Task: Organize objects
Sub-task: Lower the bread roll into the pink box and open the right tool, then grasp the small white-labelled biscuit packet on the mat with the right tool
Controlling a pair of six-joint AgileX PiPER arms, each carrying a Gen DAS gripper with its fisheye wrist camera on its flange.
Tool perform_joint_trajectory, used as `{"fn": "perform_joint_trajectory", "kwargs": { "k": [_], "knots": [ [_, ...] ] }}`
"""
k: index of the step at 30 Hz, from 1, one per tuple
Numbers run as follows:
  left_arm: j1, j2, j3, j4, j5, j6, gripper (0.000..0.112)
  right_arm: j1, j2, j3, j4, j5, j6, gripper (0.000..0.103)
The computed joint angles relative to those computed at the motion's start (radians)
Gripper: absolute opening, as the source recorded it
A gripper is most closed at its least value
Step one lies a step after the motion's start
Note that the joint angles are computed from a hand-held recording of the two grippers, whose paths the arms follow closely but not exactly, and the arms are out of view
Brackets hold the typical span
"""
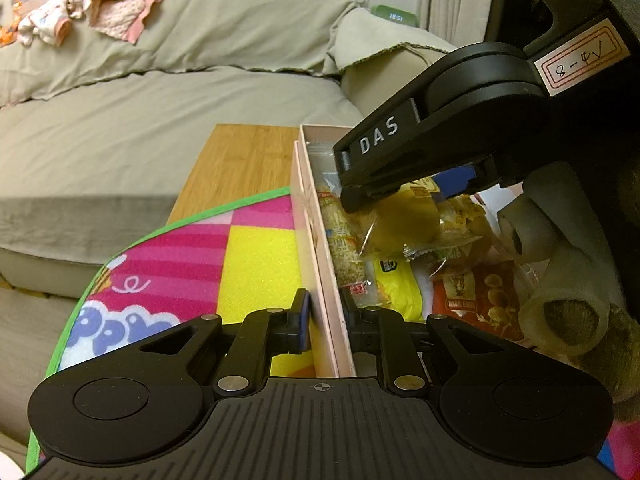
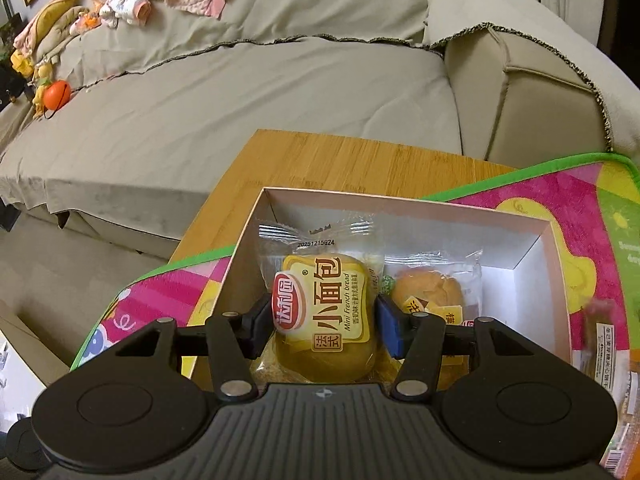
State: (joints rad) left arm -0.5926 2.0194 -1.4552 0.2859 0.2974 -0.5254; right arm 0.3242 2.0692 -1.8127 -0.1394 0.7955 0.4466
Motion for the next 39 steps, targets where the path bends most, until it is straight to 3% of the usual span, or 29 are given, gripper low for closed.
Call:
{"fn": "perform_joint_trajectory", "kwargs": {
  "k": [3,8,14,19,26,30,33,37,39],
  "knots": [
    [0.000,0.000,0.000,0.000,-0.001,0.001,0.018,-0.007,0.004,0.000,-0.020,-0.011,0.024,0.054],
    [0.001,0.000,0.000,-0.004,-0.001,0.006,0.018,-0.041,-0.071,0.149,0.058,-0.162,-0.074,0.060],
    [0.001,0.008,-0.015,-0.015,0.007,0.017,0.018,-0.119,-0.386,0.446,0.032,-0.347,-0.118,0.074],
    [0.001,0.016,-0.024,-0.013,0.008,0.012,0.018,-0.191,-0.637,0.653,-0.116,-0.361,-0.062,0.084],
    [-0.003,0.024,-0.034,0.005,0.012,-0.008,0.017,-0.253,-0.830,0.912,-0.326,-0.326,0.100,0.084],
    [-0.004,0.012,-0.012,0.018,0.007,-0.019,0.017,-0.306,-0.873,1.027,-0.330,-0.363,0.102,0.084],
    [-0.007,0.011,-0.012,0.029,0.012,-0.030,0.017,-0.289,-0.859,1.071,-0.416,-0.369,0.179,0.084],
    [-0.008,0.008,-0.008,0.031,0.012,-0.032,0.017,-0.320,-0.838,1.120,-0.311,-0.424,0.073,0.084],
    [-0.008,0.008,-0.008,0.031,0.012,-0.032,0.017,-0.322,-0.804,1.113,-0.325,-0.446,0.103,0.084]
  ]
}}
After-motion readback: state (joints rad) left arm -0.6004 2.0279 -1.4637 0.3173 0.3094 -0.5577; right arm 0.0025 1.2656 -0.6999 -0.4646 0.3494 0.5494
